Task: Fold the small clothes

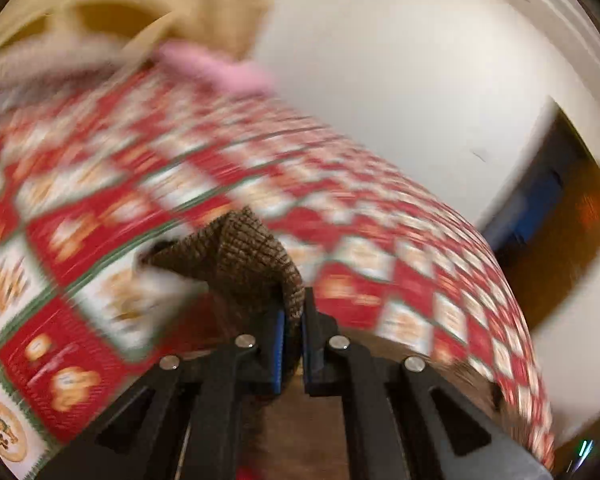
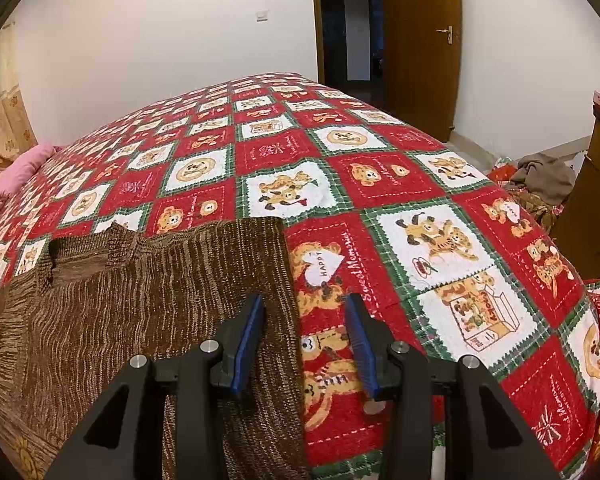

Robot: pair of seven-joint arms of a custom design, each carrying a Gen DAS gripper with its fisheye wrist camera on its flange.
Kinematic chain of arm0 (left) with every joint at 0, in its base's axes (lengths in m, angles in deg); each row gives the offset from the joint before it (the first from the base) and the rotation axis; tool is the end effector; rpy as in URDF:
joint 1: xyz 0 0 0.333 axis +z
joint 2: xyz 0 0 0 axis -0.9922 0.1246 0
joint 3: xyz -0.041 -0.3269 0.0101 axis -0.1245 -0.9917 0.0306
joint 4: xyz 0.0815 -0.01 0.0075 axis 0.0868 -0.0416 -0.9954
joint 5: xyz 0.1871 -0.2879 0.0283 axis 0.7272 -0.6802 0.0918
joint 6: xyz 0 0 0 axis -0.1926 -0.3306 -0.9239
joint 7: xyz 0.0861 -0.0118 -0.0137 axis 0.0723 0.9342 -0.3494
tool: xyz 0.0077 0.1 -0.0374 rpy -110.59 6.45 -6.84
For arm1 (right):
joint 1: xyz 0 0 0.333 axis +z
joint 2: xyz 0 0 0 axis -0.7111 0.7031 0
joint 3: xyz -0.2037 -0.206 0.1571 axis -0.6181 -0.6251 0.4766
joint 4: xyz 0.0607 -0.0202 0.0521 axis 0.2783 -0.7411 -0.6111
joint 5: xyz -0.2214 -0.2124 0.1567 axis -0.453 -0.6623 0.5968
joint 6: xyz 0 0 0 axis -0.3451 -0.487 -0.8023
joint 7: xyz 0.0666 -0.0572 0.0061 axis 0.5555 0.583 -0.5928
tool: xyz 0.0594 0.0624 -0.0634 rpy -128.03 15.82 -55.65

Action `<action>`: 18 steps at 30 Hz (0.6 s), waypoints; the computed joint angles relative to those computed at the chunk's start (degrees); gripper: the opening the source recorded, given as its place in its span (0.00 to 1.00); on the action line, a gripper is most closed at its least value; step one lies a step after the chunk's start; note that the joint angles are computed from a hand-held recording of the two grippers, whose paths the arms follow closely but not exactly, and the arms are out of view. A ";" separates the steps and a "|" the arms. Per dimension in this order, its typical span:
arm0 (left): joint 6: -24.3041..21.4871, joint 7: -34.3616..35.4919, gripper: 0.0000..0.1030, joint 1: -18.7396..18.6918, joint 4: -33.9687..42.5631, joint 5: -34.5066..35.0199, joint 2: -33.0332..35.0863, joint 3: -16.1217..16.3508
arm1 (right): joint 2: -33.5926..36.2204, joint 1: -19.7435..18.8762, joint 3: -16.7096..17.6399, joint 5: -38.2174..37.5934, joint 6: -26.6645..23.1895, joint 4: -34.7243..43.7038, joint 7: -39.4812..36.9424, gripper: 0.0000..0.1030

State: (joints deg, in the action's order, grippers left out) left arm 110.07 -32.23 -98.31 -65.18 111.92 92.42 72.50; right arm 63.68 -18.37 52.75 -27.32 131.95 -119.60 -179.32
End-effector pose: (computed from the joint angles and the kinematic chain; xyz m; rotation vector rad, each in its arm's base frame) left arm 0.4546 -0.2937 0.4723 -1.9620 1.3996 -1.1658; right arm 0.4025 0.2851 0.3917 -1.3178 2.1658 -0.8494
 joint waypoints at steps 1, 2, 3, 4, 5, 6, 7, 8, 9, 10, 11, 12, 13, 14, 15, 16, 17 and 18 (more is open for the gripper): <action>-1.21 3.18 0.06 -1.51 2.42 0.17 1.06 -1.34 | -0.01 -0.06 -0.07 -0.15 0.25 -0.05 0.17 0.43; -1.97 7.35 0.06 -3.40 5.52 0.04 2.92 -2.70 | -0.07 -0.10 -0.10 -0.24 0.45 -0.16 0.37 0.43; -2.10 11.13 0.06 -5.26 8.51 -0.06 5.06 -3.60 | -0.14 -0.14 -0.13 -0.33 0.60 -0.25 0.53 0.43; -2.22 14.33 0.06 -6.96 10.94 -0.43 7.01 -3.96 | -0.22 -0.17 -0.13 -0.47 0.73 -0.34 0.75 0.43; -3.08 18.84 0.06 -9.30 13.78 -1.26 9.66 -4.66 | -0.24 -0.21 -0.15 -0.59 0.85 -0.39 0.92 0.43; -3.89 22.75 0.06 -11.07 15.85 -2.70 11.84 -4.96 | -0.31 -0.25 -0.16 -0.74 0.98 -0.49 1.18 0.43; -5.08 28.42 0.06 -13.14 18.63 -5.42 15.17 -5.70 | -0.42 -0.31 -0.18 -0.92 1.16 -0.63 1.51 0.43; -5.34 32.40 0.06 -14.20 19.95 -7.97 17.08 -6.01 | -0.49 -0.39 -0.22 -1.10 1.40 -0.76 1.77 0.43; -5.92 36.73 0.10 -15.20 21.38 -10.92 19.21 -6.45 | -0.59 -0.51 -0.28 -1.31 1.74 -0.95 2.10 0.43; -7.44 41.52 0.14 -16.18 22.66 -14.09 21.13 -6.94 | -0.68 -0.62 -0.31 -1.38 2.02 -1.10 2.38 0.43; -9.96 45.70 0.16 -17.51 23.07 -16.77 22.25 -7.39 | -0.70 -0.71 -0.33 -1.44 2.23 -1.17 2.52 0.43; -10.91 48.49 0.22 -18.16 23.24 -18.54 22.92 -7.39 | -0.75 -0.79 -0.35 -1.48 2.45 -1.27 2.67 0.43; -11.00 51.11 0.28 -18.40 22.44 -20.40 22.82 -7.59 | -0.78 -0.87 -0.36 -1.56 2.66 -1.34 2.79 0.43; -9.41 53.17 0.48 -18.79 20.48 -22.91 21.57 -6.78 | -0.76 -0.93 -0.35 -1.64 2.74 -1.32 2.86 0.43; -7.92 51.43 0.68 -17.66 18.26 -21.79 20.01 -7.25 | -0.80 -0.96 -0.34 -1.80 2.79 -1.37 3.04 0.43; -5.78 45.67 0.75 -17.87 14.95 -17.51 16.98 -5.71 | -0.88 -0.98 -0.32 -1.99 2.77 -1.44 3.33 0.43; -5.08 41.80 0.79 -20.07 13.64 -14.90 15.24 -2.83 | -1.14 -0.95 -0.27 -2.51 2.61 -1.67 4.17 0.43; -5.54 38.97 0.79 -20.88 12.45 -13.04 13.68 -1.81 | -1.67 -0.88 -0.16 -3.61 2.28 -2.14 5.84 0.43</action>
